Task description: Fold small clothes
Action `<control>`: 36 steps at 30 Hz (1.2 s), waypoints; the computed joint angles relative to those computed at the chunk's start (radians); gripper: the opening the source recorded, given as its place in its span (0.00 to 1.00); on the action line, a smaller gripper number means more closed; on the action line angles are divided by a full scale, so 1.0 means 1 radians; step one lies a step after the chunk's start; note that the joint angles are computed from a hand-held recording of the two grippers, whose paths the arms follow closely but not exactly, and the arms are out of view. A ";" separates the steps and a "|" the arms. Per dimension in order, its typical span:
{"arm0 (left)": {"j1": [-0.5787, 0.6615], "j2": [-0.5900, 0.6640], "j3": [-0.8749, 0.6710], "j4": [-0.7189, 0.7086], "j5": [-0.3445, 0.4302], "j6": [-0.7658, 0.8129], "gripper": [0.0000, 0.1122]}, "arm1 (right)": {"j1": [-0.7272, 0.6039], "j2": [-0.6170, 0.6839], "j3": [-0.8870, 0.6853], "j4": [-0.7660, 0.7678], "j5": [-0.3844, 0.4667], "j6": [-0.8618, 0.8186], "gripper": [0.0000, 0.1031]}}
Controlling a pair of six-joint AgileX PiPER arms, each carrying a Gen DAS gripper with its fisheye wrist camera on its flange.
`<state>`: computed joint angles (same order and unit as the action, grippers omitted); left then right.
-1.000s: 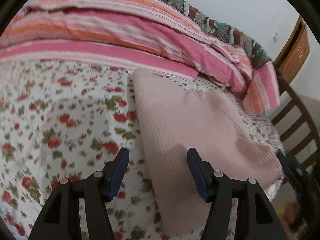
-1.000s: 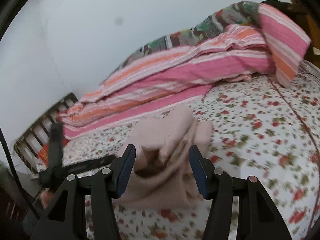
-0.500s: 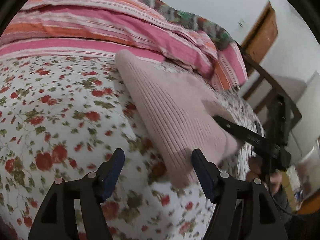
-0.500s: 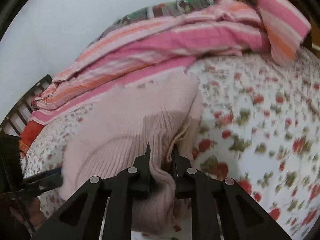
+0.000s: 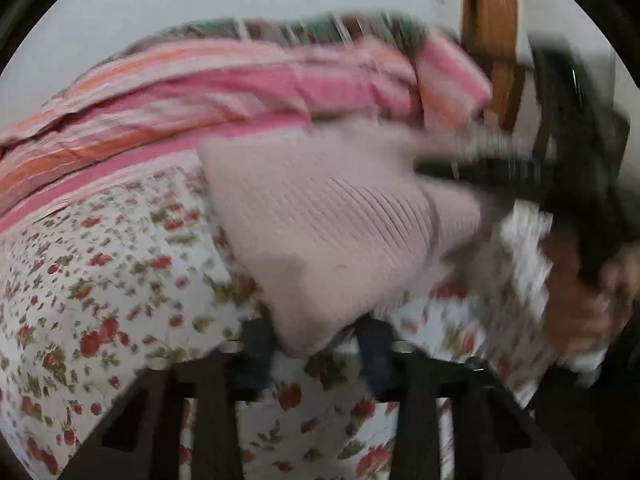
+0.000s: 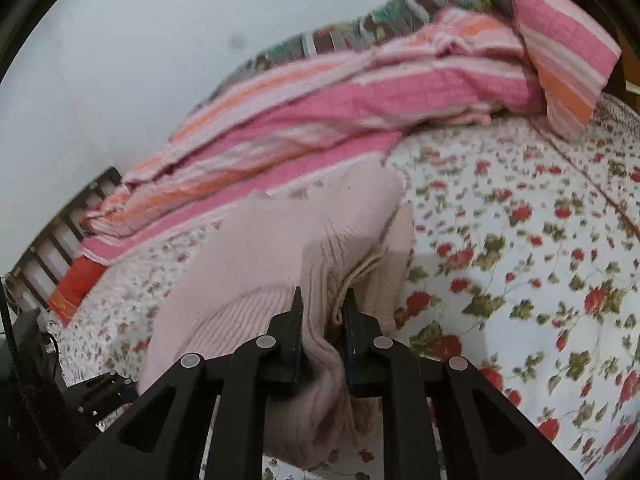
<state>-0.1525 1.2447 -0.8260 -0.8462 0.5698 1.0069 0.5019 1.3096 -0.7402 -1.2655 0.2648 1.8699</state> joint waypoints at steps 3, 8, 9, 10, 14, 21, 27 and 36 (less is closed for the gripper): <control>0.169 0.058 -0.040 -0.180 0.182 0.118 0.15 | -0.032 -0.003 0.038 -0.132 -0.044 0.130 0.13; 0.139 0.044 0.002 -0.158 0.125 0.109 0.17 | 0.042 0.031 -0.004 0.016 0.070 -0.038 0.14; 0.115 0.035 0.006 -0.139 0.091 0.089 0.21 | 0.055 0.030 -0.017 0.054 0.092 -0.080 0.14; 0.087 0.016 0.018 -0.114 0.050 0.068 0.21 | 0.060 0.030 -0.025 0.078 0.104 -0.107 0.15; -0.046 -0.018 0.045 0.041 -0.157 -0.098 0.50 | 0.045 0.030 -0.031 0.095 0.088 -0.125 0.25; 0.084 -0.003 0.051 -0.298 -0.028 0.196 0.17 | 0.018 -0.023 0.027 -0.046 0.040 -0.019 0.13; 0.075 0.000 0.068 -0.163 -0.019 0.145 0.25 | 0.058 0.025 -0.023 0.166 0.134 -0.224 0.27; 0.432 -0.013 0.013 -0.191 0.354 0.208 0.63 | -0.040 0.062 -0.154 0.391 0.120 -0.486 0.37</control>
<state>0.2800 1.2313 -0.8130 -1.0375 0.9234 1.2150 0.4624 1.3712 -0.8939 -0.8742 0.3849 1.3838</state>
